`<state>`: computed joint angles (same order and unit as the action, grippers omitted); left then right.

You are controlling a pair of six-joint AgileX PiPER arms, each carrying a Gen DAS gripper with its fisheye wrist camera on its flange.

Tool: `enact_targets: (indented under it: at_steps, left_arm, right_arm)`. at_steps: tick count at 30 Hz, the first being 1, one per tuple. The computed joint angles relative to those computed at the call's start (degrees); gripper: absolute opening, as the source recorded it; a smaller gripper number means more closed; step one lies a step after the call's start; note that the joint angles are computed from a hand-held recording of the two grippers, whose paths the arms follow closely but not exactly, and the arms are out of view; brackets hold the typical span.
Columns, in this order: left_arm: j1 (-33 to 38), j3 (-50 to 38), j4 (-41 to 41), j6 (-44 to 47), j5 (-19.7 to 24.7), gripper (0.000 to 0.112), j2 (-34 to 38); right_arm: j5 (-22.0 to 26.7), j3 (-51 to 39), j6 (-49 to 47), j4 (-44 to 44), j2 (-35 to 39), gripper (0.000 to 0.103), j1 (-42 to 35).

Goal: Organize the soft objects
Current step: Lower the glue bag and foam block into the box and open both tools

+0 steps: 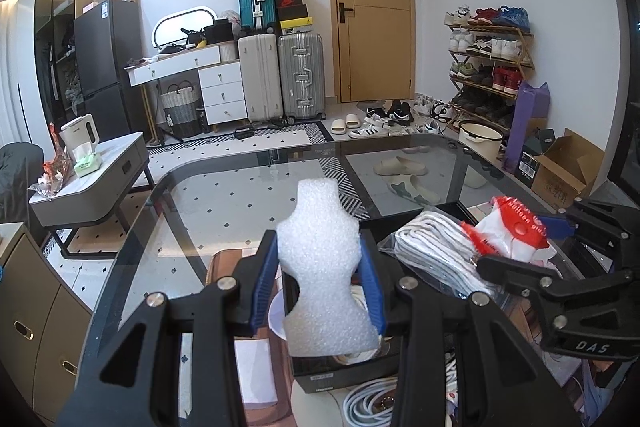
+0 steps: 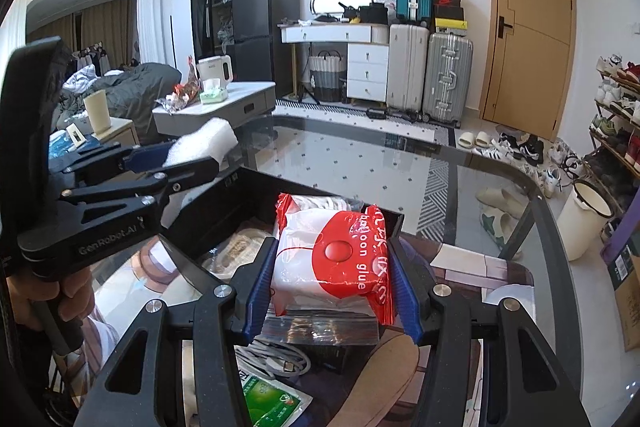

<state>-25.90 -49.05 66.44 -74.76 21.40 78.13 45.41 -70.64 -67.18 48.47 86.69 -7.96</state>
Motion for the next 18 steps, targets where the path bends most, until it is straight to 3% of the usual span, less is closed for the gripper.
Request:
enact_targets:
  at_steps: [18]
  left_arm:
    - [4.0, -1.0, -5.8, 7.0, -5.6, 0.038, 4.0]
  right_arm:
    - [-0.1, -6.7, 5.5, -4.4, 7.2, 0.053, 4.7]
